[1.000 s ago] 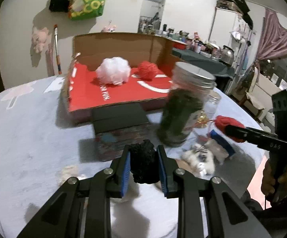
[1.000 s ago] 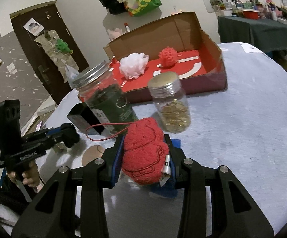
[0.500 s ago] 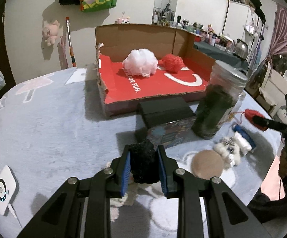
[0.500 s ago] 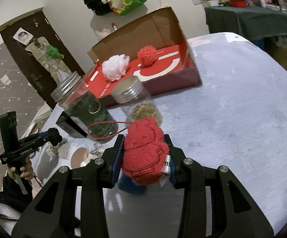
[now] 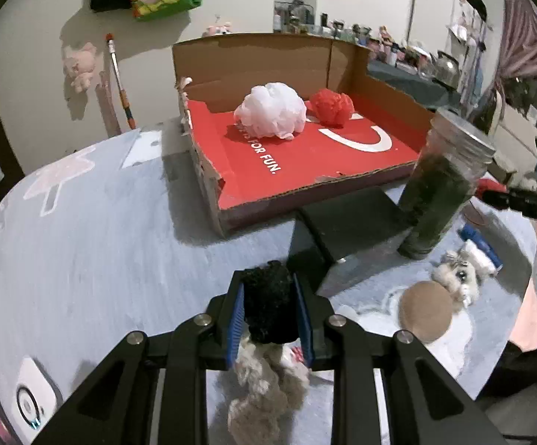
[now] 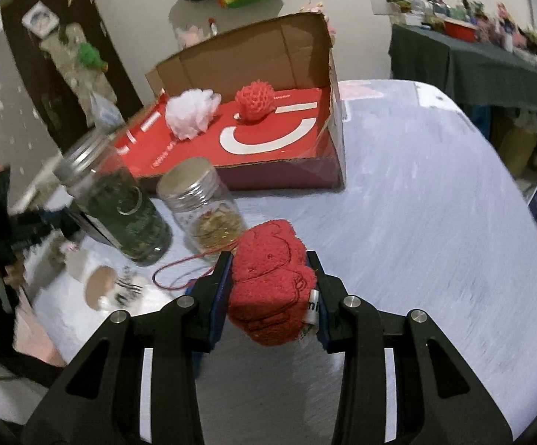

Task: Organize soft objects
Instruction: 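Carry the pompom and red knitted toy into the box and release both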

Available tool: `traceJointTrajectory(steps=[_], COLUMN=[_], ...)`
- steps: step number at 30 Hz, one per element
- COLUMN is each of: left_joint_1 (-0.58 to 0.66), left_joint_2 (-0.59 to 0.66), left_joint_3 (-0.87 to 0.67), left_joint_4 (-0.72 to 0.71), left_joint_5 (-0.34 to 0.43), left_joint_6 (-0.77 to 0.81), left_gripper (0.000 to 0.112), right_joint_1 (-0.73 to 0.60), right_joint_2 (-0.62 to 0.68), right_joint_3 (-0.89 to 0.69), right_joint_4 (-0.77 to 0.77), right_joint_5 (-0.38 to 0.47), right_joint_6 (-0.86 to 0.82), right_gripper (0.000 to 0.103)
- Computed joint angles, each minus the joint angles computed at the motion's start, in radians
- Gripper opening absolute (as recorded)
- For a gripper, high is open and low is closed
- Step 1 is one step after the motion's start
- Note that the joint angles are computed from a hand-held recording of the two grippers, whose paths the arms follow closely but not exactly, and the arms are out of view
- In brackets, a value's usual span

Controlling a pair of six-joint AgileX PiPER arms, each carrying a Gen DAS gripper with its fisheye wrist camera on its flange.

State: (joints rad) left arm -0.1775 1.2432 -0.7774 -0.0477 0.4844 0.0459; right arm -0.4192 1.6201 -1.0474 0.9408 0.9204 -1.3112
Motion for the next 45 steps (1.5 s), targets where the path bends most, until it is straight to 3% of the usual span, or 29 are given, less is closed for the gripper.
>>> traceJointTrajectory(steps=[6,20,27,33,37,45], left_joint_1=[0.037,0.046,0.033,-0.004,-0.028,-0.056], left_joint_2=[0.074,0.173,0.242,0.395,0.515,0.706], left_joint_3=[-0.073,-0.274,-0.418,-0.593,-0.728,-0.941], left_joint_4=[-0.081,-0.024,-0.067,-0.019,0.044,0.171], left_joint_5=[0.028,0.152,0.174,0.212,0.282,0.421], left_joint_6=[0.181,0.299,0.313,0.174,0.063,-0.093], left_gripper=[0.027,0.027,0.027,0.027,0.027,0.027], right_joint_1=[0.080,0.264,0.317,0.365,0.423,0.499], right_joint_2=[0.010,0.020,0.067,0.187,0.299,0.555], right_joint_3=[-0.073,-0.204,-0.350,-0.554,-0.695,-1.036], right_joint_4=[-0.118,-0.322,-0.359,-0.392,-0.509,-0.715], right_joint_5=[-0.067,-0.196,-0.202,-0.140,-0.094,0.110], right_joint_6=[0.029,0.086,0.153,0.325,0.524,0.820], right_gripper=[0.036,0.036,0.036,0.036,0.036,0.036])
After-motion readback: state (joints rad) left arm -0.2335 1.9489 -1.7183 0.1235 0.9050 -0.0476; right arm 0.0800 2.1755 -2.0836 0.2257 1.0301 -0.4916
